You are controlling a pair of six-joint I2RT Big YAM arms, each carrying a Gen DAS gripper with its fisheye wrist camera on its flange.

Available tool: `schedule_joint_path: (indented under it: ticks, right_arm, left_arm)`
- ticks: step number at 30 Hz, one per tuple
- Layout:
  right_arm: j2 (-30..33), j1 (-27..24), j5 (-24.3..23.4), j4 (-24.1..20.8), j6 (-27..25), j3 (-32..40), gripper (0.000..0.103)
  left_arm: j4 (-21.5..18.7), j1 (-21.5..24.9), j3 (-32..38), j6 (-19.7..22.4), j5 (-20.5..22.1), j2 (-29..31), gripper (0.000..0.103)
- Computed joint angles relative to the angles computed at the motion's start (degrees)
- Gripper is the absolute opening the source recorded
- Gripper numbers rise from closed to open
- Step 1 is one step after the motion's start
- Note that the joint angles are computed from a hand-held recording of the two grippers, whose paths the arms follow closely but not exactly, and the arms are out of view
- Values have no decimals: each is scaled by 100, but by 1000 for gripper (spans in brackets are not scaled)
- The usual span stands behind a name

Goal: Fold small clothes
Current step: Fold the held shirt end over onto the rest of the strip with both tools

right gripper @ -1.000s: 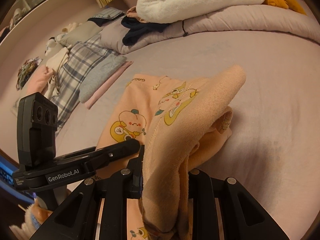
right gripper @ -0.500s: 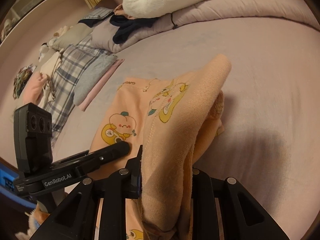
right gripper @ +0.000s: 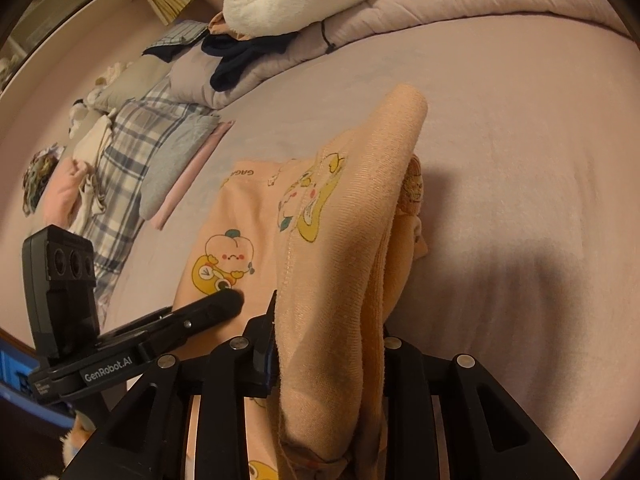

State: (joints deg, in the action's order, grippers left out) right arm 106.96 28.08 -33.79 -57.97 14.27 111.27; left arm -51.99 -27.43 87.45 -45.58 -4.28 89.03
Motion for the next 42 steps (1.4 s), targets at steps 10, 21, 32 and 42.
schedule_joint_path:
  ticks: [10, 21, 32, 42]
  right_arm:
    - [-74, -21, 106, 51, 132, -78, 31]
    - [-151, -19, 279, 107, 200, -170, 32]
    - [-292, -54, 387, 107, 211, -329, 32]
    - [-350, -43, 456, 27, 143, -383, 33]
  left_arm:
    - [-264, -59, 10, 20, -356, -63, 47]
    - [-507, -168, -1, 36, -666, -131, 48]
    - [-649, -269, -45, -70, -817, -208, 51]
    - [-754, -350, -104, -142, -919, -287, 51]
